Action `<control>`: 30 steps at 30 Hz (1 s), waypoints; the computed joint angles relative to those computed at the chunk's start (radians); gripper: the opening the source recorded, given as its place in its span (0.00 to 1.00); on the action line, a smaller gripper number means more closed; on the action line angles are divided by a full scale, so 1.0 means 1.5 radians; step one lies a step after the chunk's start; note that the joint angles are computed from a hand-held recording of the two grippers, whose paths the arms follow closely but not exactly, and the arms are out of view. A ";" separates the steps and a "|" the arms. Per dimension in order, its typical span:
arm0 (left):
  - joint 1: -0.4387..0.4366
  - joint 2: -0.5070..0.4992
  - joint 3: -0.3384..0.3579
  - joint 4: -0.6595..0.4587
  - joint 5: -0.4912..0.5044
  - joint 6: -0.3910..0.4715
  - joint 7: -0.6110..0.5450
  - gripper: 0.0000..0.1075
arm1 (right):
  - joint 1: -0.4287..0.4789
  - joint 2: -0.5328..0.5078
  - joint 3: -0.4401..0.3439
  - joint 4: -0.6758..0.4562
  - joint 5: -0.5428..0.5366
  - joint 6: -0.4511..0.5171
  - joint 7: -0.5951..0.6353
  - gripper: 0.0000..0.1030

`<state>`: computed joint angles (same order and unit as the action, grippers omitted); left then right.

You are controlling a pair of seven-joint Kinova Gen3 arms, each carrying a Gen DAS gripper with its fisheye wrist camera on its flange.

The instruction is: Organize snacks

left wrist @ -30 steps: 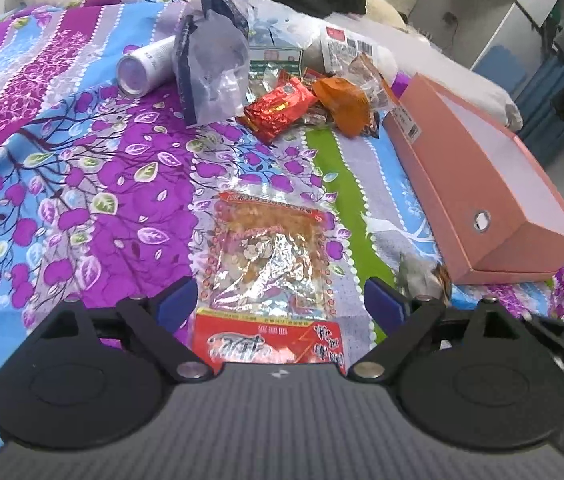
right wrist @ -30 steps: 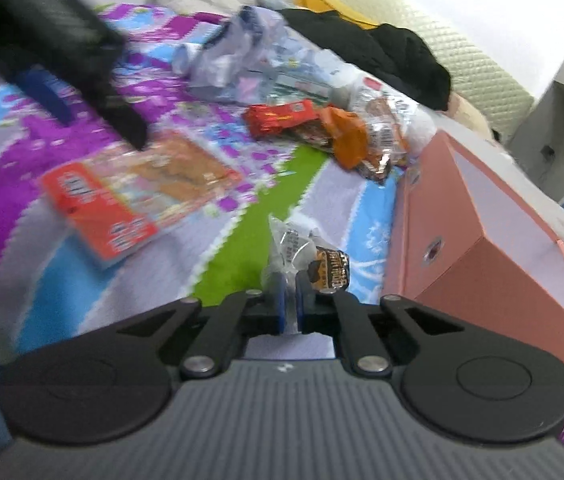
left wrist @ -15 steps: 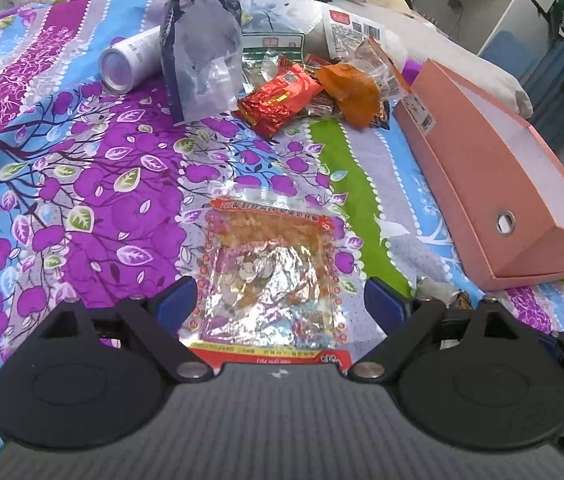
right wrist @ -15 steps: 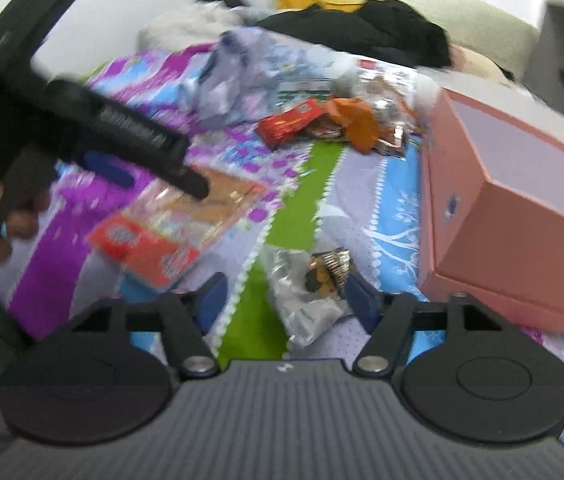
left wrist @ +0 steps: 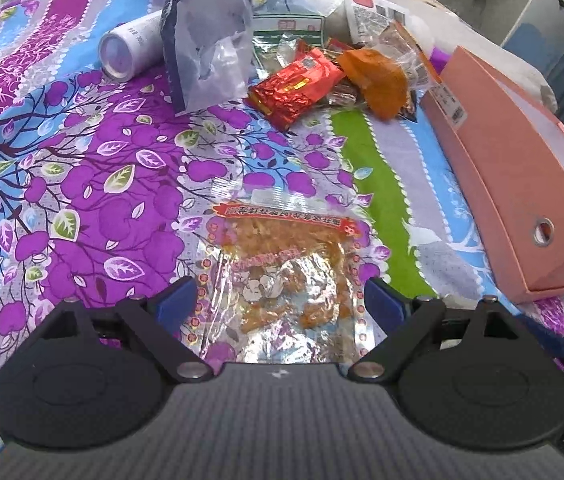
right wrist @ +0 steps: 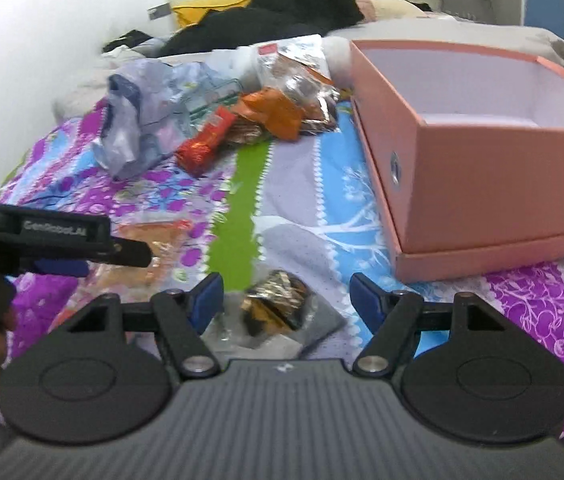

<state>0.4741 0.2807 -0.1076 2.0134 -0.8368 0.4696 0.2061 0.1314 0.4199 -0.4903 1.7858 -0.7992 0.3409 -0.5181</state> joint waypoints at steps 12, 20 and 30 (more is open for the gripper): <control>0.000 0.055 0.007 -0.067 0.054 0.061 -0.109 0.91 | -0.033 0.017 0.045 -0.022 0.027 0.080 -0.046 0.69; 0.054 0.073 -0.026 -0.067 0.001 0.080 -0.028 0.86 | -0.035 0.006 0.049 -0.017 -0.012 0.092 0.030 0.46; 0.053 0.055 0.002 -0.061 -0.039 0.100 0.002 0.49 | -0.057 0.003 0.086 -0.033 -0.004 0.089 0.013 0.45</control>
